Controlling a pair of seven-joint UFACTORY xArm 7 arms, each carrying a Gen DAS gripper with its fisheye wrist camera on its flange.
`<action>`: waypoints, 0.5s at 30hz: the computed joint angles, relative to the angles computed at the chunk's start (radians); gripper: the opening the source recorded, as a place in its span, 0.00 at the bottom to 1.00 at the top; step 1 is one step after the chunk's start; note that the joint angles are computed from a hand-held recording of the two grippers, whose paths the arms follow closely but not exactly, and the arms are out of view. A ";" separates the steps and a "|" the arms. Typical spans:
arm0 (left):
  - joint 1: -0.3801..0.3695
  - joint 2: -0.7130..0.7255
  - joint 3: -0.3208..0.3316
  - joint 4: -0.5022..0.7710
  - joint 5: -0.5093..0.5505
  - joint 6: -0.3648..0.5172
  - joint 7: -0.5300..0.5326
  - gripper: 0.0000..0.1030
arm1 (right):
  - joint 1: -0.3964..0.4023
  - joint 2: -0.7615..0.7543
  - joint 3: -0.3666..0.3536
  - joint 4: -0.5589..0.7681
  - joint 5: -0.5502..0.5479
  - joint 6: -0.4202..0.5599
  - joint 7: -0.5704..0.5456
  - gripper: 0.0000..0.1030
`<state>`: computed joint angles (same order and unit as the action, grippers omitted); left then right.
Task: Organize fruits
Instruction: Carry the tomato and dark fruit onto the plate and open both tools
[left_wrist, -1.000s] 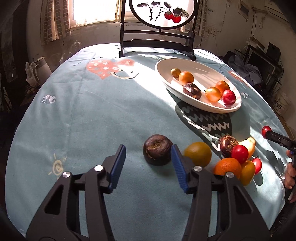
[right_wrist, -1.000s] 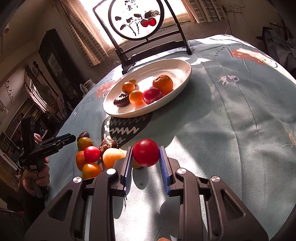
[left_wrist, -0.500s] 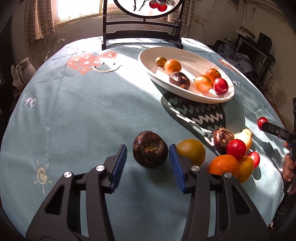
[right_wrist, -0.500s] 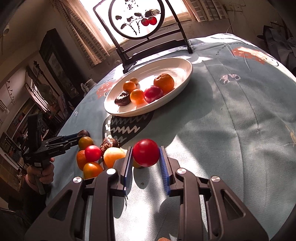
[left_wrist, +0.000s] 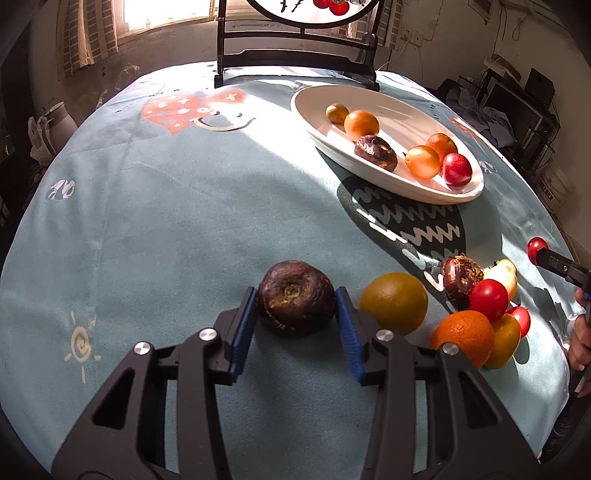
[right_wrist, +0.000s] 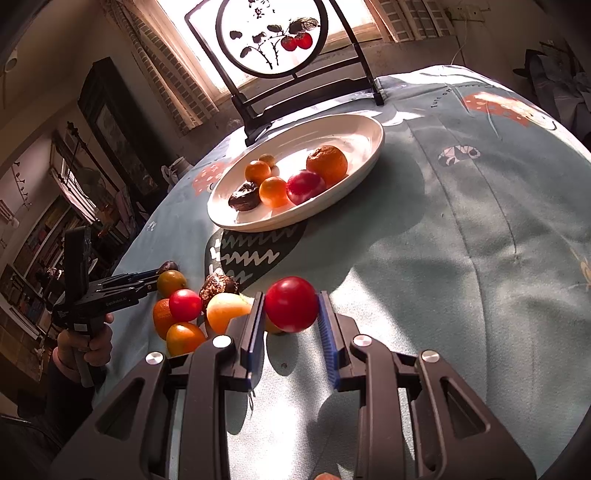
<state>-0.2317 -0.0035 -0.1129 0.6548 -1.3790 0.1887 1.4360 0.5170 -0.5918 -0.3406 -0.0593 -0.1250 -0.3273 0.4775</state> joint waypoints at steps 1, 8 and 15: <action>0.000 -0.005 0.000 -0.002 -0.020 -0.006 0.017 0.42 | -0.004 -0.002 0.004 -0.001 0.000 0.001 -0.001 0.28; -0.015 -0.090 0.008 -0.018 -0.112 0.018 0.085 0.42 | -0.087 -0.033 0.149 0.010 0.030 0.039 -0.006 0.28; -0.068 -0.039 -0.023 0.137 -0.154 0.022 0.071 0.42 | -0.173 0.148 0.233 0.203 0.054 -0.061 -0.062 0.28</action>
<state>-0.2998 -0.0422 -0.1362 0.7919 -1.5332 0.2111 1.5068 0.3438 -0.4440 -0.1074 0.1435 -0.0706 -0.3880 0.4153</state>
